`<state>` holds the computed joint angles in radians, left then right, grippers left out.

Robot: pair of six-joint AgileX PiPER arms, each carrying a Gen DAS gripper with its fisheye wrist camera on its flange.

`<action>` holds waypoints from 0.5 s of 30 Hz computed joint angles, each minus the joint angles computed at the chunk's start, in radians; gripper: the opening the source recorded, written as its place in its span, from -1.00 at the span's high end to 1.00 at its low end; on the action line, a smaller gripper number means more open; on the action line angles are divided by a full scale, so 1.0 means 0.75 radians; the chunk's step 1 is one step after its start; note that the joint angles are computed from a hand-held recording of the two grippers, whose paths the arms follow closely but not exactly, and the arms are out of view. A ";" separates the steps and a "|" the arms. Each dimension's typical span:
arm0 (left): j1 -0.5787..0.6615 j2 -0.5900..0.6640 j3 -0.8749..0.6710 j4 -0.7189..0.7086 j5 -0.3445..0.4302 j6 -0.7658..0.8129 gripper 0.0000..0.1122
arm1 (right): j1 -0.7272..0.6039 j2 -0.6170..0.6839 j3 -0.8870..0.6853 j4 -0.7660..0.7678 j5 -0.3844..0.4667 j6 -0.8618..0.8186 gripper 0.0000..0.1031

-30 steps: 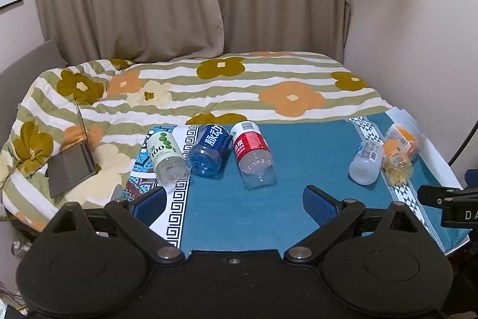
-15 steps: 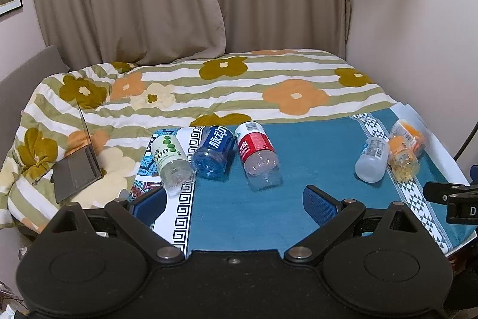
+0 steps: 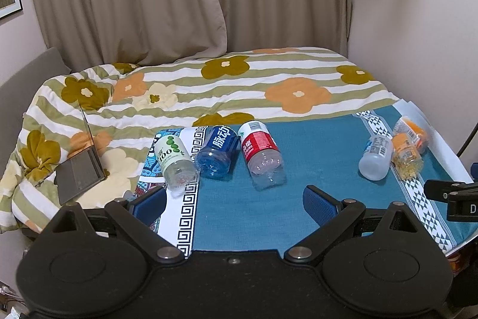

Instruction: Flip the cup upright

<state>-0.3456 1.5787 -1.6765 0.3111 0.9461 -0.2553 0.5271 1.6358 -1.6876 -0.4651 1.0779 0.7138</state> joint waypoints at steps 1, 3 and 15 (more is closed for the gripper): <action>-0.001 0.000 0.001 0.001 -0.001 -0.002 -0.78 | -0.002 -0.001 0.001 0.003 0.000 -0.001 -1.00; 0.007 -0.001 0.001 -0.008 -0.003 0.008 -0.78 | 0.001 -0.001 0.002 0.000 -0.001 0.004 -1.00; -0.001 0.005 -0.003 0.001 0.001 0.000 -0.78 | -0.001 0.005 -0.002 0.000 0.000 -0.001 -1.00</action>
<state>-0.3464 1.5821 -1.6791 0.3117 0.9466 -0.2552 0.5266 1.6395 -1.6893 -0.4649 1.0777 0.7131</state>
